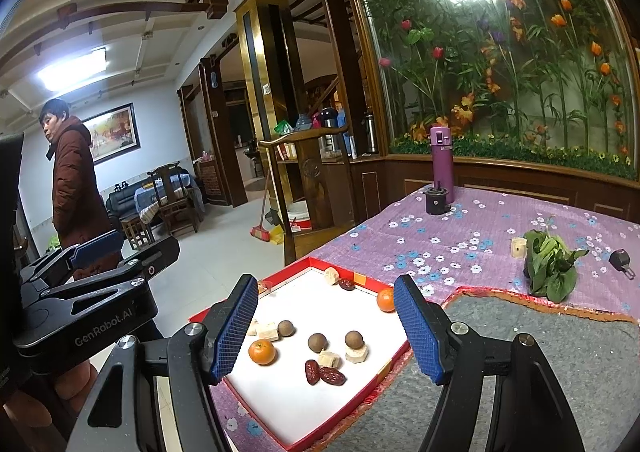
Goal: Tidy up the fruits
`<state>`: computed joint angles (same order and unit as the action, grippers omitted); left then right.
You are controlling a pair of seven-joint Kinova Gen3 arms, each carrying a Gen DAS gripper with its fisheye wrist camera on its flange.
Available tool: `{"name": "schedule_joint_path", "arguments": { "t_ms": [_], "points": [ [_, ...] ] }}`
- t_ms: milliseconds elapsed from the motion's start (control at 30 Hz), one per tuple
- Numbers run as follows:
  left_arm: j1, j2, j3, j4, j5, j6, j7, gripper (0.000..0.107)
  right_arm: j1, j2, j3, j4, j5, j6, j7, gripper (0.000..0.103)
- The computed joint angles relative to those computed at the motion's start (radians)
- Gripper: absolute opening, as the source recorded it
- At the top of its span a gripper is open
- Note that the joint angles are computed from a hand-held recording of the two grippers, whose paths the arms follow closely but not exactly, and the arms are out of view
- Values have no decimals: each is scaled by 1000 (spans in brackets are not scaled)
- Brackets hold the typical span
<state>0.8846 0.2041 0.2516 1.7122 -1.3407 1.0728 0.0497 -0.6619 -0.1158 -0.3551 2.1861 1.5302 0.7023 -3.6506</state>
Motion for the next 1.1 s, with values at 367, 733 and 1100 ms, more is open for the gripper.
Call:
{"name": "schedule_joint_path", "arguments": {
  "t_ms": [367,733,1100],
  "points": [
    [-5,-4,0,3,1,-6,0,74,5,14,6,-16,-12,-10,23,68],
    [-32,-2,-10,10,4,-39,0,74,5,27,8,-34,-22,-7,33,68],
    [-48,29,-33,4,7,-76,10,74,5,56,18,-69,-40,-15,62,68]
  ]
}}
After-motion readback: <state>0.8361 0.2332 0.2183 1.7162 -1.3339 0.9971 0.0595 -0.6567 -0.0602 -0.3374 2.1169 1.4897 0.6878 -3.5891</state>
